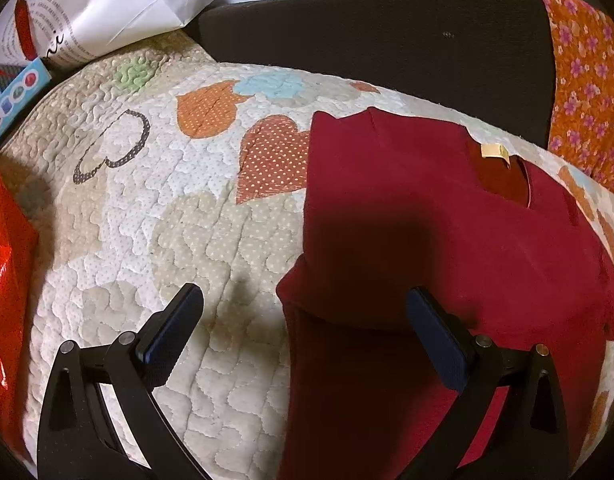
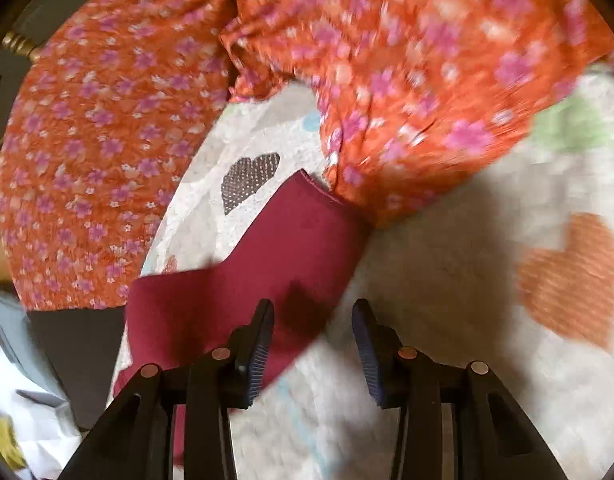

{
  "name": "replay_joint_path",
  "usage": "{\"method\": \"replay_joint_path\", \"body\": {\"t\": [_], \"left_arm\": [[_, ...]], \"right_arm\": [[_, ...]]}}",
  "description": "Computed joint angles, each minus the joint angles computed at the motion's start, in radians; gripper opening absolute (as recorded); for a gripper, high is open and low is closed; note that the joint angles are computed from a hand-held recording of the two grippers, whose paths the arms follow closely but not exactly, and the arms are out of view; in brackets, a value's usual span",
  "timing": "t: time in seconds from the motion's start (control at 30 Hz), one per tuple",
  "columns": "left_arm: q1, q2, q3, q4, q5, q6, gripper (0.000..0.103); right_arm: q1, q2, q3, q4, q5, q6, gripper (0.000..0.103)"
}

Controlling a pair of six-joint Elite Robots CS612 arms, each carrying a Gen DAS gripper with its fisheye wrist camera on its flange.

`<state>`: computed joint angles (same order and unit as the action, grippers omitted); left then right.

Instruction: Fold small clothes

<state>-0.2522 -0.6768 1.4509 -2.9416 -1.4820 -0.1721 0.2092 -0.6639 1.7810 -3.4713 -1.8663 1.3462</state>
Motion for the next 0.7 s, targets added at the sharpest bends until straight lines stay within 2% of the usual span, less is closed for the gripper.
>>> {"method": "replay_joint_path", "body": {"t": [0.03, 0.1, 0.13, 0.17, 0.23, 0.33, 0.4, 0.47, 0.53, 0.6, 0.7], "left_arm": [[-0.001, 0.001, 0.000, 0.002, 0.003, 0.004, 0.102], [-0.001, 0.001, -0.002, 0.008, 0.003, 0.004, 0.102], [0.000, 0.001, -0.003, 0.011, 0.001, 0.002, 0.102], [0.001, 0.000, -0.002, 0.011, 0.001, 0.000, 0.102], [0.003, -0.001, -0.001, 0.005, -0.004, -0.008, 0.102], [0.008, -0.005, 0.001, -0.006, -0.014, -0.025, 0.102], [0.012, -0.008, 0.002, -0.007, -0.022, -0.034, 0.102], [0.016, -0.011, 0.003, -0.009, -0.031, -0.044, 0.102], [0.025, -0.014, 0.003, -0.023, -0.045, -0.069, 0.102], [0.033, -0.016, 0.002, -0.034, -0.049, -0.096, 0.102], [0.047, -0.018, -0.002, -0.039, -0.058, -0.147, 0.102]], "right_arm": [[-0.001, 0.011, -0.015, -0.017, -0.023, -0.029, 0.038], [-0.007, 0.009, -0.040, 0.040, -0.020, -0.087, 0.014], [-0.011, 0.004, -0.046, 0.065, -0.002, -0.102, 0.009], [-0.012, 0.001, -0.050, 0.047, 0.011, -0.114, 0.009], [-0.005, -0.012, -0.053, -0.028, 0.011, -0.193, 0.009], [0.027, -0.046, -0.096, -0.075, -0.029, -0.366, 0.009], [0.047, -0.051, -0.141, -0.120, -0.018, -0.456, 0.009], [0.069, -0.042, -0.222, -0.155, 0.043, -0.551, 0.009], [0.094, -0.019, -0.319, -0.119, 0.113, -0.635, 0.009], [0.121, 0.029, -0.444, -0.064, 0.209, -0.719, 0.009], [0.153, 0.125, -0.640, 0.061, 0.342, -0.775, 0.009]]}}
